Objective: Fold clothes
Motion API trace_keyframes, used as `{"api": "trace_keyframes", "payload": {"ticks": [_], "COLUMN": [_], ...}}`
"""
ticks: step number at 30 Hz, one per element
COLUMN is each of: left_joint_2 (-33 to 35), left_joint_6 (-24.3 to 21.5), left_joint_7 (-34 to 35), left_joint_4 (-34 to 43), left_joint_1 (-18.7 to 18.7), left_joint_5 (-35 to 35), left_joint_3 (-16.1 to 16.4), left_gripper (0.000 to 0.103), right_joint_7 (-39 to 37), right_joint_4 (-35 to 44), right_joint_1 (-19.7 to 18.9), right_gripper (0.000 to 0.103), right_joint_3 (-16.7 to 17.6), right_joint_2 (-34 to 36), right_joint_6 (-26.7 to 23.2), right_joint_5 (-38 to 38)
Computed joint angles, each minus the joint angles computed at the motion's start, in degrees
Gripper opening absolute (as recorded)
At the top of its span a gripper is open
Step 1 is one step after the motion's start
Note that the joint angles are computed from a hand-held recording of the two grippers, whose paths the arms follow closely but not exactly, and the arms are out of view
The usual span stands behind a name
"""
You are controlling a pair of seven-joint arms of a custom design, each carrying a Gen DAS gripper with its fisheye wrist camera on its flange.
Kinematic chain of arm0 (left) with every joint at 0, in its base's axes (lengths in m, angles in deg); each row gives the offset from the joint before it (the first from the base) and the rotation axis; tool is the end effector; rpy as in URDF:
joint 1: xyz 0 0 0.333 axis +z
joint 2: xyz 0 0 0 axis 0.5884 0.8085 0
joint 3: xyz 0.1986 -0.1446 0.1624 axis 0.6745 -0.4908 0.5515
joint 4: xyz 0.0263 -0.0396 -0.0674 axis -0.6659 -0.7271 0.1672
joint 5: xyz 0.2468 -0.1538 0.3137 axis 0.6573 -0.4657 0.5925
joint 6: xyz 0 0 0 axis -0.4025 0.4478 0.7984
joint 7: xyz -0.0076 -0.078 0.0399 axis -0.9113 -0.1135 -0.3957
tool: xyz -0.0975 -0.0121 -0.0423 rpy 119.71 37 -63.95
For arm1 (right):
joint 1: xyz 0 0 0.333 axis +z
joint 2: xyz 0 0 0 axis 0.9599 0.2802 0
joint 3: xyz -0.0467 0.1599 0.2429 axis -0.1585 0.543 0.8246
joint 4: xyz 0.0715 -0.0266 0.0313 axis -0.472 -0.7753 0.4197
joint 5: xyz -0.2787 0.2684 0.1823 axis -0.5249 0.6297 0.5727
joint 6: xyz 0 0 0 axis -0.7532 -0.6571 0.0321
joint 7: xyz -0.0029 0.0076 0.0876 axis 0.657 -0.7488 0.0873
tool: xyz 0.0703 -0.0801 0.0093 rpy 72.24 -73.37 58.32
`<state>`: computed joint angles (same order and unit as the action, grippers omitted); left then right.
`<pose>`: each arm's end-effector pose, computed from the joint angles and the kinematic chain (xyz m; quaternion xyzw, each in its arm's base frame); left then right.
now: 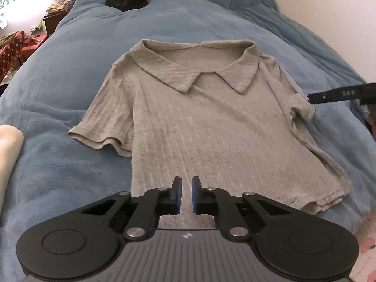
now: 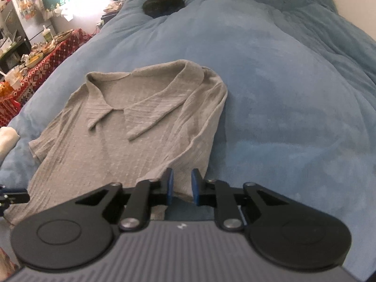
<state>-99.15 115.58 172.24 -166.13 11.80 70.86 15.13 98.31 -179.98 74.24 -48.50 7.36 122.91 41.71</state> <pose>0.3732 -0.1348 0.4210 -0.5385 0.7858 -0.2869 0.1012 0.4584 -0.0124 0.4124 -0.6368 0.7035 -0.1827 0.2574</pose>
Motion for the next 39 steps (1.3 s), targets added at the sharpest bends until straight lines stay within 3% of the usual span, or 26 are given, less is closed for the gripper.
{"api": "trace_keyframes", "payload": {"ticks": [8,12,17,28,30,33,36,39], "left_joint_2": [1.9,3.0,4.3,15.5,19.0,24.3,28.4,30.4], "left_joint_6": [-0.6,-0.4,-1.7,-4.0,-4.0,-5.7,-11.1,-10.4], "left_joint_7": [-3.9,-5.1,-4.6,1.2,2.4,3.8,7.8,6.1], "left_joint_4": [2.2,4.1,6.6,17.3,19.8,23.5,27.2,28.0], "left_joint_1": [1.6,3.1,4.3,9.2,11.3,14.0,14.6,17.4], "left_joint_5": [1.8,3.5,4.5,0.4,0.1,-1.6,-8.5,-6.5], "left_joint_3": [-2.5,-2.9,-2.2,1.7,1.2,0.6,1.8,-1.0], "left_gripper": [0.009,0.009,0.013,0.015,0.021,0.022,0.023,0.029], "right_joint_7": [-0.2,1.0,1.2,3.6,4.3,5.3,5.4,5.6], "right_joint_4": [-2.1,-1.3,0.1,4.3,4.7,5.2,5.3,5.5], "right_joint_1": [0.7,0.5,1.1,0.6,0.4,0.2,0.2,0.1], "right_gripper": [0.019,0.038,0.038,0.038,0.036,0.022,0.019,0.019], "right_joint_3": [-0.8,-0.8,-1.7,-1.3,-1.1,-1.3,-1.8,-2.3], "right_joint_2": [-3.4,-2.9,-2.9,1.2,2.2,3.6,4.4,5.1], "right_joint_6": [-0.9,-0.6,-1.4,-6.7,-7.2,-7.6,-7.9,-8.5], "right_joint_5": [2.1,2.8,4.3,4.2,3.7,3.6,4.0,4.5]}}
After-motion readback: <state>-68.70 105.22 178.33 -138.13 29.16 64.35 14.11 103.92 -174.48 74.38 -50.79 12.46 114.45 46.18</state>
